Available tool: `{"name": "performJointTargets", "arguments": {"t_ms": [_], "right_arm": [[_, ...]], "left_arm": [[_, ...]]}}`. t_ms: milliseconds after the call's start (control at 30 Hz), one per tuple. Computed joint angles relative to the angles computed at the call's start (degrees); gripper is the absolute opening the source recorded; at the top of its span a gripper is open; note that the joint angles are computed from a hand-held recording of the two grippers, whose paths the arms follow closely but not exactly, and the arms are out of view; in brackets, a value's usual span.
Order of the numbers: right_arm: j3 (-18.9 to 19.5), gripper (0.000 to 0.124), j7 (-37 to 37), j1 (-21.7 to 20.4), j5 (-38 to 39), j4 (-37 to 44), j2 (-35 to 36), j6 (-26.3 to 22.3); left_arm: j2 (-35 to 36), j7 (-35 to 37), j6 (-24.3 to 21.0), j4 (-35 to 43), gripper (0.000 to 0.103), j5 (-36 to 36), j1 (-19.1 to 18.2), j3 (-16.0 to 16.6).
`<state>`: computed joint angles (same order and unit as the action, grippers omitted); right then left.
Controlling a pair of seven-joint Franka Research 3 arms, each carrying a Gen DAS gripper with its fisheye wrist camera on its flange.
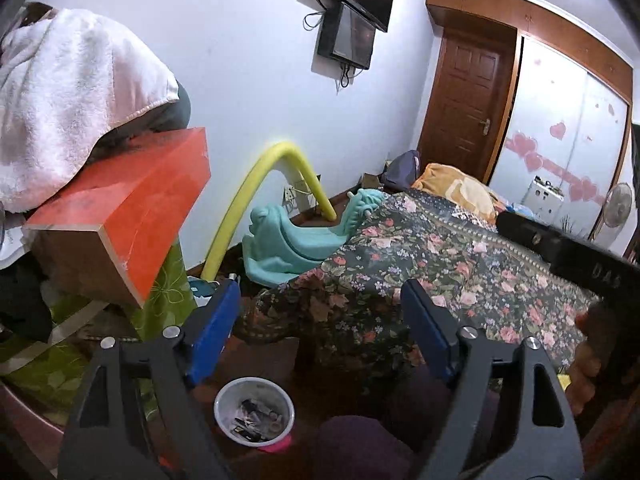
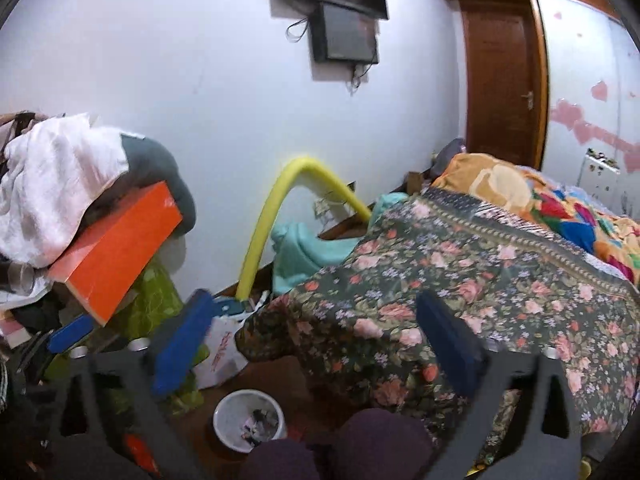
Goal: Collect trash
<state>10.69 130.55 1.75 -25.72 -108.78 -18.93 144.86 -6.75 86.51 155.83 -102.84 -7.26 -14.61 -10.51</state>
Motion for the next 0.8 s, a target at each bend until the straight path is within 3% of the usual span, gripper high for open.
{"name": "performJointTargets", "arguments": {"t_ms": [167, 800], "right_arm": [[0.84, 0.103, 1.93, -0.33, -2.21, 1.36, 0.74, -2.99], [-0.38, 0.103, 0.59, 1.4, -0.39, 1.38, 0.72, -4.32]], "left_arm": [[-0.59, 0.24, -0.34, -0.69, 0.082, 1.54, 0.18, 0.02], [-0.75, 0.24, 0.0, -1.23, 0.082, 1.56, 0.29, 0.2]]}}
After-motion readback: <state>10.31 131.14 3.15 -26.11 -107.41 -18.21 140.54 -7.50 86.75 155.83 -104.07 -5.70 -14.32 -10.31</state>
